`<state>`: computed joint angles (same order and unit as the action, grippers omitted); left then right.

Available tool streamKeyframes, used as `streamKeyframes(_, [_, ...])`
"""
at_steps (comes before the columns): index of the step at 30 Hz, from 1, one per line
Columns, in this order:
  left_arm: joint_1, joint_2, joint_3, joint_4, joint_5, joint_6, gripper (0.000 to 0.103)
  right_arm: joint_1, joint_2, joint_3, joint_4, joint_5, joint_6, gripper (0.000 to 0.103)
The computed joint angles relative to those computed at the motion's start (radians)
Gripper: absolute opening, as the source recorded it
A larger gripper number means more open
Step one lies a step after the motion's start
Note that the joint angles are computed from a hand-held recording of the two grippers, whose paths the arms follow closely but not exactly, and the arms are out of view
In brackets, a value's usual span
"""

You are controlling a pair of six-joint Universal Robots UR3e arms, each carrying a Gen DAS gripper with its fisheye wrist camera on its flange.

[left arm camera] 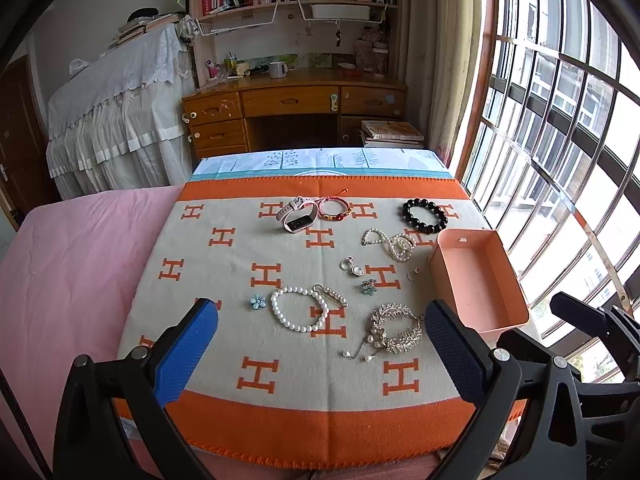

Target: Organize jewelry

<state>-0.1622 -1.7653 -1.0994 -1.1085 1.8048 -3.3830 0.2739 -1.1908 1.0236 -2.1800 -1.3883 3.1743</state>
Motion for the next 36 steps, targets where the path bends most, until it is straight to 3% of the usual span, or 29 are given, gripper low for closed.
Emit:
streamKeyframes(28, [-0.006,0.007,-0.050,0.040,0.023,-0.010,0.102,0.027,-0.006,0.015,-0.025,0.002,0.021,0.083])
streamKeyframes(36, [0.021,-0.033,0.000,0.014,-0.014,-0.027,0.102,0.014,0.069,-0.073,0.018,0.009,-0.015,0.083])
